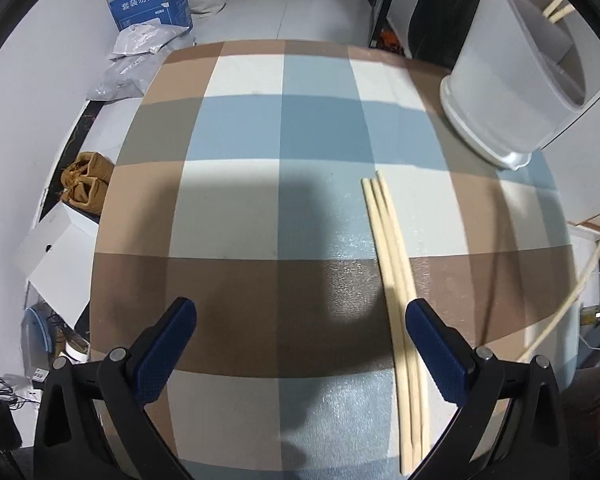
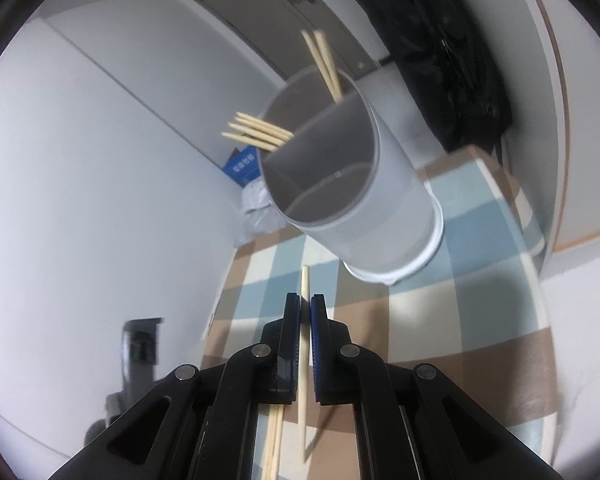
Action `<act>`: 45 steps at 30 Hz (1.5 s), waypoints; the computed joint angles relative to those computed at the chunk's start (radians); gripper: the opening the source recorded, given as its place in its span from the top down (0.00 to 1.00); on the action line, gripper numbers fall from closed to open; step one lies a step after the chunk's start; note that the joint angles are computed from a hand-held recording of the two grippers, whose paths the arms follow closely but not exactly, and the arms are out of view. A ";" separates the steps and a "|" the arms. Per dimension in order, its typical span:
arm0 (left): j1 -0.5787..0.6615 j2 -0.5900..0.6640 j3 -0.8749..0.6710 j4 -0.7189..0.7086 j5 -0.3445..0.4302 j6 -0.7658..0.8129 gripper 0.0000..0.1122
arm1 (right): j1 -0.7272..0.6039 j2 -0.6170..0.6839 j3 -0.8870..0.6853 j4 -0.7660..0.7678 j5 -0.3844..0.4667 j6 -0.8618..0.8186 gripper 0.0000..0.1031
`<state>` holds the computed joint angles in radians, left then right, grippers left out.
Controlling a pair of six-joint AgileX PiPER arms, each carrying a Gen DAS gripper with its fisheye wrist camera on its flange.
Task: Organize utensils
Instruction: 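Lower the open left gripper onto the chopstick bundle, then close the left gripper on one wooden chopstick and lift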
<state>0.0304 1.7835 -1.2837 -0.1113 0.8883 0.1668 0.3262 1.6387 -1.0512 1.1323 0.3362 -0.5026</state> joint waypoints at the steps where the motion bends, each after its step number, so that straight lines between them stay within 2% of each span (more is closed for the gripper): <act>1: -0.002 0.008 -0.004 0.003 0.007 -0.004 0.09 | 0.004 -0.006 0.000 0.000 -0.004 -0.006 0.96; 11: -0.037 0.023 -0.011 0.111 0.013 -0.126 0.09 | -0.012 -0.069 0.038 0.040 0.013 -0.107 0.96; 17: -0.049 0.060 -0.058 0.142 0.012 -0.178 0.11 | 0.005 -0.080 0.027 -0.086 -0.005 -0.004 0.96; 19: -0.051 0.077 -0.086 0.126 0.019 -0.185 0.19 | 0.009 -0.075 0.018 -0.131 -0.003 0.031 0.96; 21: -0.060 0.083 -0.098 0.132 0.009 -0.199 0.34 | 0.007 -0.069 0.012 -0.141 0.001 0.033 0.96; 22: -0.067 0.091 -0.113 0.133 0.014 -0.201 0.37 | 0.004 -0.068 0.011 -0.132 0.005 0.023 0.96; 27: -0.107 0.106 -0.147 0.128 0.027 -0.204 0.76 | -0.003 -0.054 -0.007 -0.126 0.024 0.010 0.96; 29: -0.111 0.114 -0.158 0.117 0.024 -0.192 0.97 | 0.001 -0.050 -0.017 -0.151 0.022 0.028 0.96; 37: -0.045 0.085 -0.120 -0.002 -0.043 -0.124 1.00 | 0.016 -0.046 -0.036 -0.274 0.016 0.129 0.96; 45: 0.000 -0.159 0.052 -0.174 -0.188 0.014 1.00 | 0.064 -0.062 -0.033 -0.394 -0.029 0.213 0.96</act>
